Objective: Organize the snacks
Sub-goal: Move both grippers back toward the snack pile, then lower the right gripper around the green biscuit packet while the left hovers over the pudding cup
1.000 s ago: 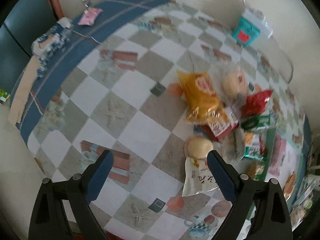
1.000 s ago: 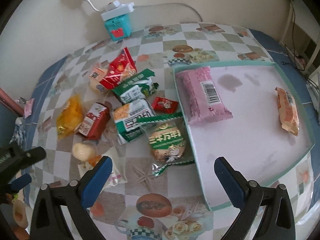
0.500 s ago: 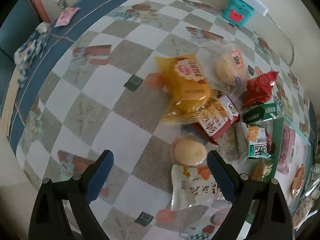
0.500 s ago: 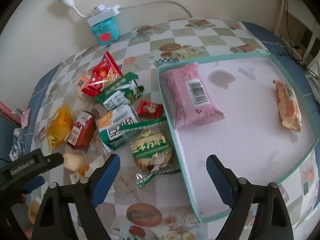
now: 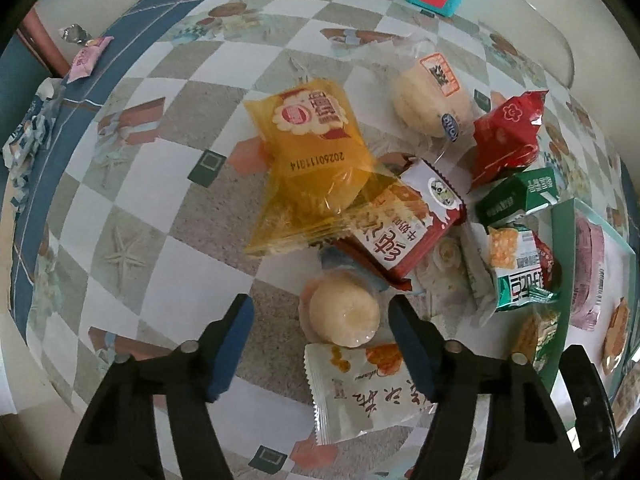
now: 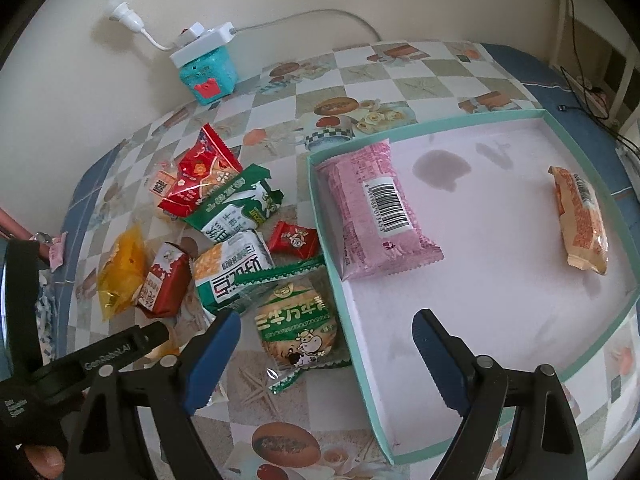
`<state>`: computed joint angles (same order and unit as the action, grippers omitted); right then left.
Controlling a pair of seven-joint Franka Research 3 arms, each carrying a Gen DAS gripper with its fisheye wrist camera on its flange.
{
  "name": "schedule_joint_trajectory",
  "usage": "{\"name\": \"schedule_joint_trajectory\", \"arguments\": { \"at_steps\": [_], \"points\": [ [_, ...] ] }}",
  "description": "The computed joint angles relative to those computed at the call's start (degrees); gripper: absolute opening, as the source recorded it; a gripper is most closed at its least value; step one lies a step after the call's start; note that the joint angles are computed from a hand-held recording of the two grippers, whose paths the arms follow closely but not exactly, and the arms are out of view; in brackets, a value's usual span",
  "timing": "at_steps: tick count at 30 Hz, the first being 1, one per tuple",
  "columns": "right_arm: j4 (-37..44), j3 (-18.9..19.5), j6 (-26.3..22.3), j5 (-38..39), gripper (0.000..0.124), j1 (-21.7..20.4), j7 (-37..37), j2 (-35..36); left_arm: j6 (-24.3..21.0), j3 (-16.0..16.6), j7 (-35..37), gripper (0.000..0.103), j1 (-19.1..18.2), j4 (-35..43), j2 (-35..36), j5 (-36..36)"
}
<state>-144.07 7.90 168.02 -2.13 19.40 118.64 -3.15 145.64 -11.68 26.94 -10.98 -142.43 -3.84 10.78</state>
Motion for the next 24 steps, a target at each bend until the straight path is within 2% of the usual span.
{"name": "schedule_joint_trajectory", "arguments": {
  "at_steps": [2, 4, 20, 24],
  "points": [
    [0.12, 0.01, -0.27, -0.25, 0.09, -0.05, 0.3, 0.08, 0.56, 0.27, 1.07, 0.059, 0.02, -0.35, 0.17, -1.22],
    [0.22, -0.06, -0.37, -0.14, 0.09, 0.02, -0.01, 0.17, 1.47, 0.44, 1.7, 0.057, 0.09, -0.87, 0.12, -2.41],
    [0.68, 0.2, -0.46, 0.29, 0.09, 0.84, -0.58, 0.23, 1.28, 3.49, 5.76, 0.057, 3.12, -8.27, -7.0, -7.56],
    [0.85, 0.03, 0.08, 4.03, 0.09, 1.77, -4.2, 0.48, 1.51, 4.29, 6.98, 0.058, 4.13, -10.96, -9.1, -8.18]
  ]
}}
